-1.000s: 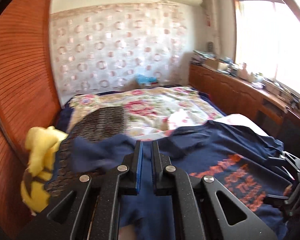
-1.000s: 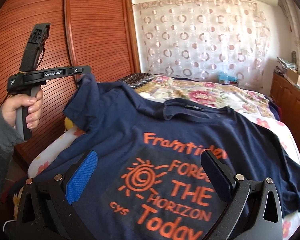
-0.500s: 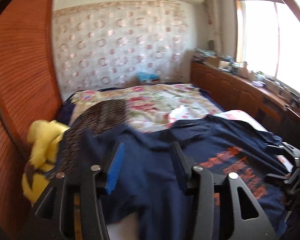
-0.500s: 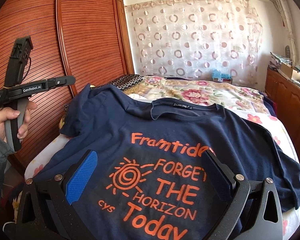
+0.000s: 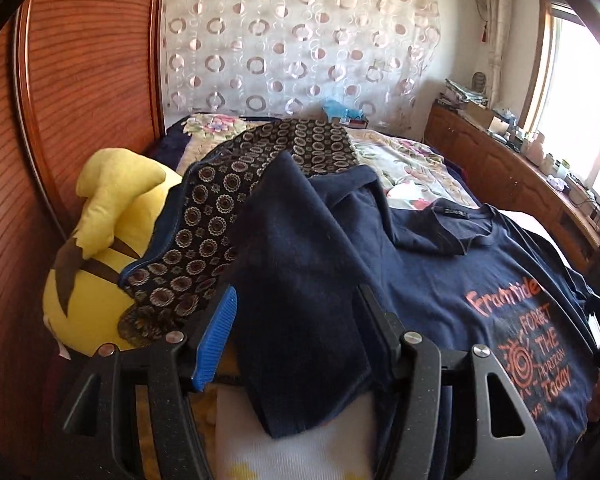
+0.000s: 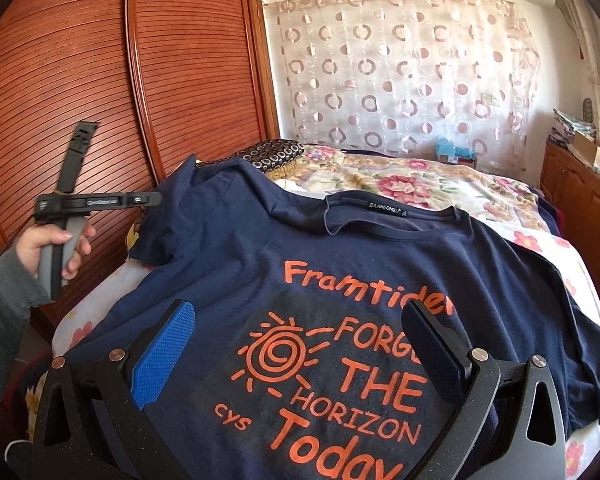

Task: Fold small clothes
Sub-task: 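Fold the gripped side inward over the shirt body, open left gripper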

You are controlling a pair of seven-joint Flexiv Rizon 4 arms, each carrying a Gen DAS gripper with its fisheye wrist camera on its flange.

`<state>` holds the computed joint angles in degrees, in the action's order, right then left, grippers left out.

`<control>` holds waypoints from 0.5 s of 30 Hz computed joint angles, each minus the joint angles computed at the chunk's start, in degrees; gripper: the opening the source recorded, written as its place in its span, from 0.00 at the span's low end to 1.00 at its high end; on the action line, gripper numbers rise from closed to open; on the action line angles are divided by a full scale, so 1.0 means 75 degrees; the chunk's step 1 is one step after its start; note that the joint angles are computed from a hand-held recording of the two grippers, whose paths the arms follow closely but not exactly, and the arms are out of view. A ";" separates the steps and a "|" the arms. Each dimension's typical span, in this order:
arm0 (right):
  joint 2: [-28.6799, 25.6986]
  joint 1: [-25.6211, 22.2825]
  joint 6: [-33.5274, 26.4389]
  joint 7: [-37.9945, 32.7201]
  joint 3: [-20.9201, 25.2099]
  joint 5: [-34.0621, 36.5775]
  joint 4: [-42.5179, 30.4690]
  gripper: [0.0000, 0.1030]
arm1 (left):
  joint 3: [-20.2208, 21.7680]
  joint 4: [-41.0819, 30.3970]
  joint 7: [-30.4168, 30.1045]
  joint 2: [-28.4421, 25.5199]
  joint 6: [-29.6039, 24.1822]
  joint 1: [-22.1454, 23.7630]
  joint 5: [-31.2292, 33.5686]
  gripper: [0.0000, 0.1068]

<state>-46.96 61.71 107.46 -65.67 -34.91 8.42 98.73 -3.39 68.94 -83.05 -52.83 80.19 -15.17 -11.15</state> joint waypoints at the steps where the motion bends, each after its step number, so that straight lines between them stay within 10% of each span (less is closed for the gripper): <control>1: 0.0017 0.0018 0.0017 -0.0019 -0.0016 0.0003 0.0042 1.00 | -0.0060 -0.0071 0.0042 -0.0036 -0.0038 0.0053 -0.0026 0.57; 10: 0.0019 0.0038 0.0049 0.0000 -0.0003 0.0133 0.0151 1.00 | -0.0101 -0.0026 0.0322 -0.0091 0.0134 0.0043 0.0009 0.07; 15: 0.0012 0.0064 0.0026 0.0022 -0.0010 0.0106 0.0126 1.00 | -0.0048 0.0136 0.0477 0.0116 0.0562 -0.0087 0.0209 0.02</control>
<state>-46.87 62.19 107.65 -65.51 -34.99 9.21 99.67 -3.75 69.96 -79.47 -51.95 84.40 -15.82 -9.59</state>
